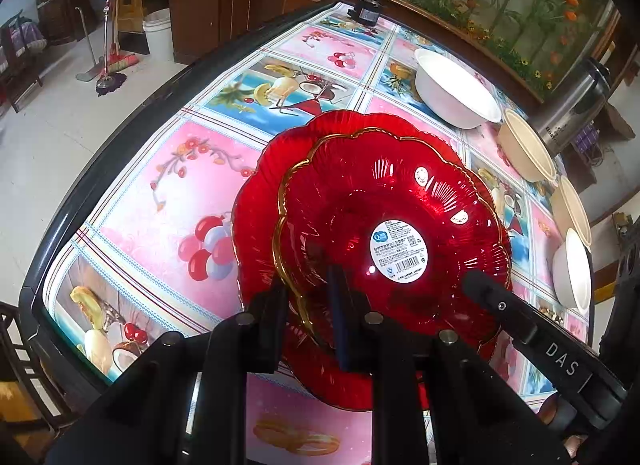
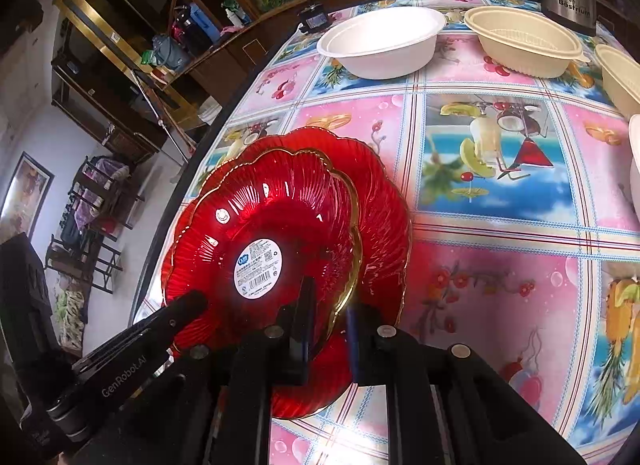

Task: Organize plates and bowls

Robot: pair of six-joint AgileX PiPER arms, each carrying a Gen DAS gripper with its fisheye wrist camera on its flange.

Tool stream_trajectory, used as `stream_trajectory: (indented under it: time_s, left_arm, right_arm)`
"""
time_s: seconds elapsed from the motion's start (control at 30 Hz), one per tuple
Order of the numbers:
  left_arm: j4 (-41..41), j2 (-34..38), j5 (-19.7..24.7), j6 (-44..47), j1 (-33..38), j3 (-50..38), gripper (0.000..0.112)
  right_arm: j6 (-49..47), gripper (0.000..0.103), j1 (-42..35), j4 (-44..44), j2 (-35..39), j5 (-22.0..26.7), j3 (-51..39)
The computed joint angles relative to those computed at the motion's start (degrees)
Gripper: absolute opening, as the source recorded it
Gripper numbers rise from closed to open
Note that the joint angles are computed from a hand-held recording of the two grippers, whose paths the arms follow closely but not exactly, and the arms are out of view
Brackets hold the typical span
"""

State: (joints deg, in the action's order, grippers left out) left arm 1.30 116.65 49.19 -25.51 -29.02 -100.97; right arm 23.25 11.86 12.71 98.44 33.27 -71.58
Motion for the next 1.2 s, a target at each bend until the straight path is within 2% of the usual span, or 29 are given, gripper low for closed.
stream_trajectory:
  time_s: [0.1,0.43,0.57,0.73,0.87,1.1,1.13,1.17,1.2]
  left_arm:
    - [0.02,0.60,1.21,0.16,-0.01,-1.20,0.017]
    - [-0.05,1.48,3.55,0.56,-0.08,-3.09,0.017]
    - [-0.58,2.61,5.79,1.08,-0.14,-5.23,0.018]
    - [-2.04,2.93,6.82,1.51,0.29,-5.84,0.020]
    - [-3.33,3.12,8.17,2.20,0.61,-6.54,0.022]
    - [-6.31,2.22,8.87,4.17,1.15,-6.77,0.039]
    - [-6.20,1.70,8.51,3.97,1.16,-6.33,0.046]
    - [-5.22,1.20,8.25,2.92,1.00,-5.88,0.053]
    - [-5.34,0.24,6.90,2.66,1.13,-4.61,0.055]
  right_arm:
    - [0.27,0.017,0.20,-0.60,0.58,1.78,-1.43]
    - [0.10,0.017,-0.14,-0.65,1.59,4.37,-3.28]
    - [-0.17,0.019,-0.58,0.01,2.63,7.02,-5.38]
    - [-2.05,0.033,-0.97,1.72,2.64,8.06,-6.26]
    - [-3.14,0.040,-0.90,2.92,2.05,8.08,-5.74]
    - [-4.65,0.059,-0.97,5.01,0.16,8.30,-4.85]
    - [-3.77,0.065,-0.86,4.06,-0.28,8.46,-4.72]
    - [-3.24,0.065,-0.85,3.75,-0.53,8.38,-4.60]
    - [-3.72,0.066,-1.20,4.63,-1.29,7.79,-3.78]
